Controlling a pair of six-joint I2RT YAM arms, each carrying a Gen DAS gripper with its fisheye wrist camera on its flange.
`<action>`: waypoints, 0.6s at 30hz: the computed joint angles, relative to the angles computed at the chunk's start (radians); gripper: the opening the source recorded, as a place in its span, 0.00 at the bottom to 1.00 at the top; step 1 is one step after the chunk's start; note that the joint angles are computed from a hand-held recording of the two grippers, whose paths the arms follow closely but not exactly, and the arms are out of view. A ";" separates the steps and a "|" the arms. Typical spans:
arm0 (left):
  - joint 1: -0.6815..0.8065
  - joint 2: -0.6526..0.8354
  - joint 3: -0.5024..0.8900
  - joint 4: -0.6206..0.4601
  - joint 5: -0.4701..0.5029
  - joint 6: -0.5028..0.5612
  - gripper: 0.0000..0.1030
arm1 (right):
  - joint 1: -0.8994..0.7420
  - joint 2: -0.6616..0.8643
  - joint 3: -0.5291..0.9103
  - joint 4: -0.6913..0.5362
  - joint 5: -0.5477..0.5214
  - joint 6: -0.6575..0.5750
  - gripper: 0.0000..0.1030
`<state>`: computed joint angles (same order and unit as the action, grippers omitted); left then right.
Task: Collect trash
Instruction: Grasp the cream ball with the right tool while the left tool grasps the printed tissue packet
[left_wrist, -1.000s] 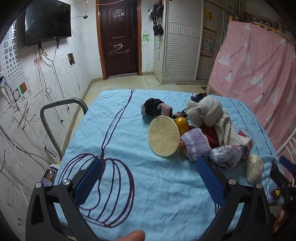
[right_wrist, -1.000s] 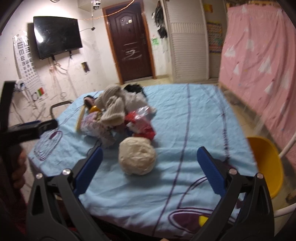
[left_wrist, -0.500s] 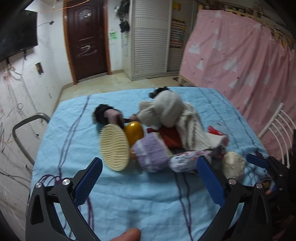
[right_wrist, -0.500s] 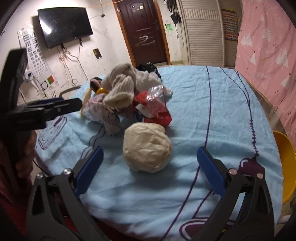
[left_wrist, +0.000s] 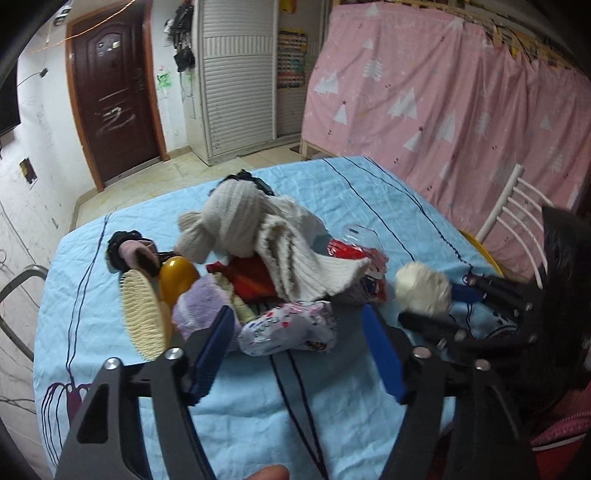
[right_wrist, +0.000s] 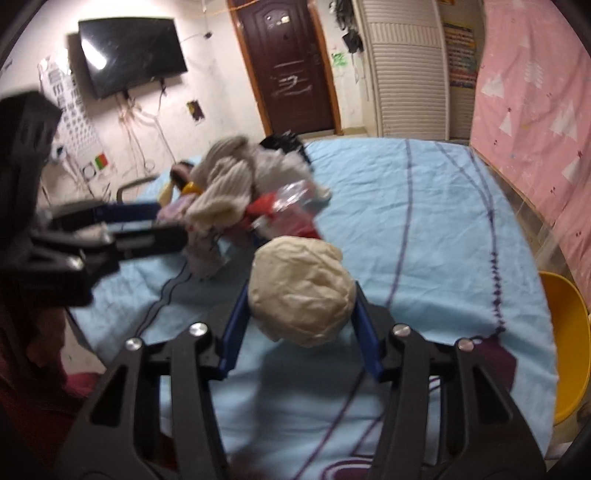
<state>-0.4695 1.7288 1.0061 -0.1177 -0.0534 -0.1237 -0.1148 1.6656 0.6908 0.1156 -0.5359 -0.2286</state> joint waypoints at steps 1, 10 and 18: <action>-0.003 0.010 0.007 -0.002 -0.001 0.004 0.50 | -0.016 0.002 0.009 -0.008 -0.018 0.000 0.49; -0.009 0.037 0.001 0.029 0.010 0.008 0.15 | -0.116 0.040 0.061 -0.008 -0.085 0.035 0.49; -0.041 -0.065 -0.041 0.013 -0.013 0.001 0.13 | -0.205 0.036 0.063 0.036 -0.116 0.058 0.49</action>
